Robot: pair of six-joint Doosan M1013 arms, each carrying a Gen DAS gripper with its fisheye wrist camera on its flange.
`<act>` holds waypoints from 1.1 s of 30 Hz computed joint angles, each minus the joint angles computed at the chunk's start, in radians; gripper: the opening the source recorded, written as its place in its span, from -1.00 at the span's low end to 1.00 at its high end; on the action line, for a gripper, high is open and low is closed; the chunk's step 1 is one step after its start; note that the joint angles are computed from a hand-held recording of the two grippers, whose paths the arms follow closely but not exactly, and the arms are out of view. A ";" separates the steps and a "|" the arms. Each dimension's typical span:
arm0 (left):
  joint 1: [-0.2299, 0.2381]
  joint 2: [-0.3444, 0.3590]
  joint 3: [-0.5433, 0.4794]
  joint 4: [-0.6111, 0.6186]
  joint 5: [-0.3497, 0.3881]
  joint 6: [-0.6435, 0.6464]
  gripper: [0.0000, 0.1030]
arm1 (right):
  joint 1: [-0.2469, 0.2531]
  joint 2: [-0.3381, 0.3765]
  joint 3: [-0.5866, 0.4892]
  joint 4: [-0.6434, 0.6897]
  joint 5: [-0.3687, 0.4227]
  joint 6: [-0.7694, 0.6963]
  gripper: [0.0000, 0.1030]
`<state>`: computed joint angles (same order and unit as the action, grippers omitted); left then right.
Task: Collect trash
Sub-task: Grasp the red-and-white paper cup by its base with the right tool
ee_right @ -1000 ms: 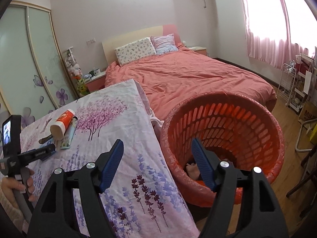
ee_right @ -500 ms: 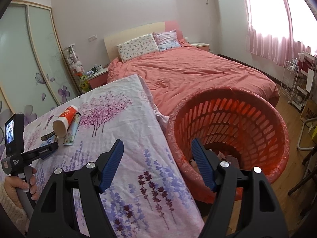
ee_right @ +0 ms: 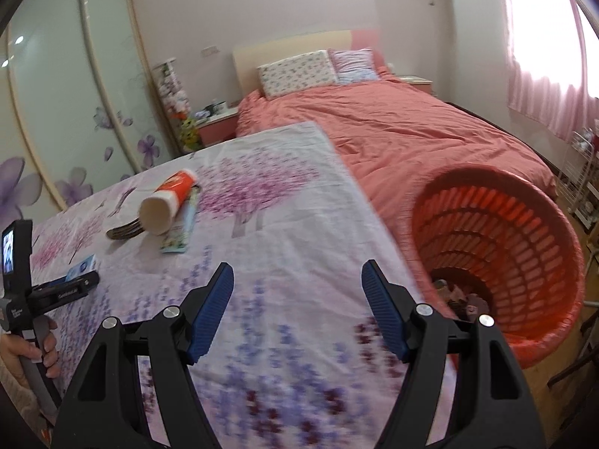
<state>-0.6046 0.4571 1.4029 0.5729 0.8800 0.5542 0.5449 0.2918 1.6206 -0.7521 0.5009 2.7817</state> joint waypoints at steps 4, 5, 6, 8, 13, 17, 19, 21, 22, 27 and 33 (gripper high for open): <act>0.004 -0.002 0.004 -0.011 -0.011 0.001 0.53 | 0.017 0.026 -0.037 0.050 0.003 -0.076 0.37; 0.003 -0.003 0.007 -0.010 -0.012 -0.001 0.54 | 0.022 0.036 -0.051 0.064 0.007 -0.096 0.37; 0.004 -0.004 0.008 -0.010 -0.013 -0.001 0.54 | 0.023 0.041 -0.058 0.073 0.009 -0.107 0.37; 0.005 -0.004 0.009 -0.014 -0.014 -0.002 0.56 | 0.028 0.055 -0.080 0.101 0.013 -0.132 0.37; 0.004 -0.005 0.010 -0.014 -0.015 -0.004 0.56 | 0.042 0.095 -0.140 0.137 0.025 -0.163 0.35; 0.008 -0.003 0.009 -0.016 -0.018 -0.001 0.57 | 0.054 0.133 -0.195 0.131 0.051 -0.180 0.12; 0.008 -0.004 0.009 -0.017 -0.018 0.000 0.57 | 0.056 0.153 -0.223 0.131 0.071 -0.182 0.03; 0.009 -0.004 0.011 -0.019 -0.022 0.002 0.57 | 0.053 0.173 -0.252 0.150 0.081 -0.195 -0.09; 0.010 -0.005 0.012 -0.022 -0.025 0.004 0.57 | 0.051 0.181 -0.266 0.162 0.082 -0.201 -0.16; 0.010 -0.004 0.011 -0.023 -0.026 0.004 0.57 | 0.039 0.215 -0.315 0.216 0.082 -0.227 -0.30; 0.010 -0.005 0.011 -0.023 -0.026 0.004 0.58 | 0.028 0.246 -0.355 0.279 0.100 -0.258 -0.70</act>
